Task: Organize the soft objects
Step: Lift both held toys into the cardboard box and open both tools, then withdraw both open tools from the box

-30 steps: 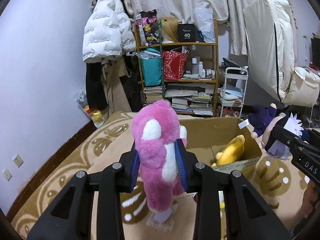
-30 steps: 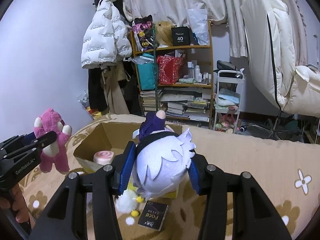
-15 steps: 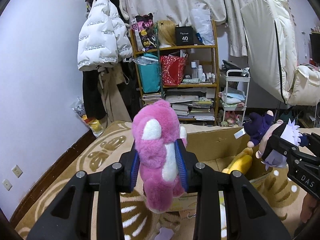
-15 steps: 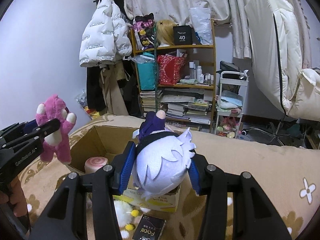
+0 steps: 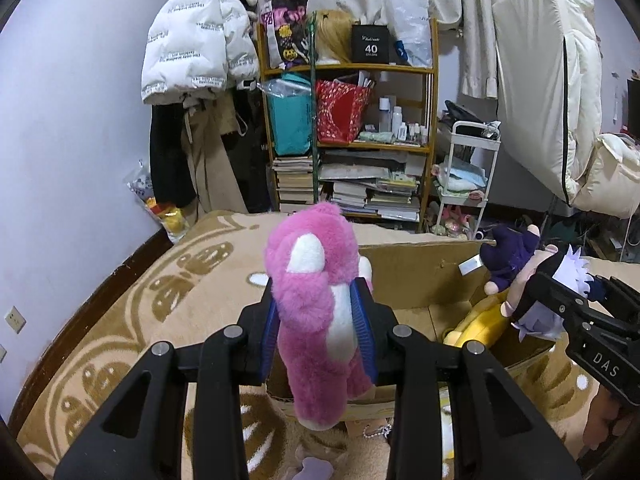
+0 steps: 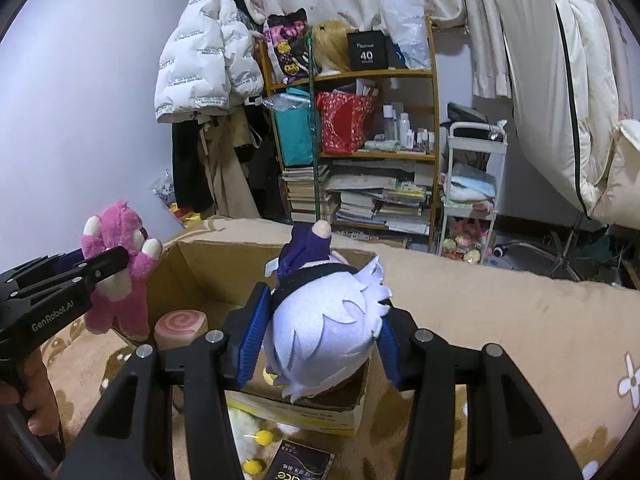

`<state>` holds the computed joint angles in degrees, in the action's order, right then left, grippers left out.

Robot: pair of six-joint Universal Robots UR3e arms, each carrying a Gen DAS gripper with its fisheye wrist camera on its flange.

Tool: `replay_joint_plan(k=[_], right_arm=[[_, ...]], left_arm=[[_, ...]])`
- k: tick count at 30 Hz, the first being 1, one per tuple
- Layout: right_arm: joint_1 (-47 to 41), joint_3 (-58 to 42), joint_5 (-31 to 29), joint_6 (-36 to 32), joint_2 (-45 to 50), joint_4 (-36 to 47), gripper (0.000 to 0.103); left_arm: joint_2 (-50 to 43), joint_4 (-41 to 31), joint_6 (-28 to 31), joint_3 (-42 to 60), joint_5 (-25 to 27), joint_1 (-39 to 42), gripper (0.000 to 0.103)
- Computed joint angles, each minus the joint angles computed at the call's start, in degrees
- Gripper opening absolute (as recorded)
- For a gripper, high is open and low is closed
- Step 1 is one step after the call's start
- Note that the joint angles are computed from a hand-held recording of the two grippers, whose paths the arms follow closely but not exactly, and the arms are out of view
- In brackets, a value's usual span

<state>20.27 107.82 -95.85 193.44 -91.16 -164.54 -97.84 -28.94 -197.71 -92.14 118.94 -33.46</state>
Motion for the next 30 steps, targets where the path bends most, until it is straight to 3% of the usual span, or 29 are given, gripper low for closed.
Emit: replay_joint_plan(k=[10,18,19,21,25,28,30], right_arm=[[-4.4,3.78,10.04,0.73,-1.19,-3.8,0.053],[-3.53,3.47,10.51,0.33,-0.58,-2.72,0.056],[-3.71,3.67,10.78,0.43,-0.79,-2.64,0.058],[-4.42,3.97,12.0,0.6,-1.48,-2.22,0.065],[-4.69,5.23,12.47,-0.01,-3.01,-2.09,0.072],[-4.32,5.58,11.68,0.07,-4.46,-0.6,0.084],[-3.88,5.79,11.13,-0.17,-5.61,0.26,0.087]], left_arm=[[-0.91,-1.64,1.92,0.83,-2.71,0.48,0.034],[-1.41,-6.85,1.06,2.27,0.57,-1.46,0.035],[-0.74,-7.41,0.41,1.9,0.29,-1.36,0.037],[0.26,-8.55,-1.05,1.49,0.73,-1.5,0.059],[3.28,-11.03,-3.03,-0.04,0.37,-0.54,0.065],[5.65,-14.05,-4.87,-0.71,0.25,0.1,0.081],[7.1,-16.73,-6.13,-0.76,1.35,-0.13,0.089]])
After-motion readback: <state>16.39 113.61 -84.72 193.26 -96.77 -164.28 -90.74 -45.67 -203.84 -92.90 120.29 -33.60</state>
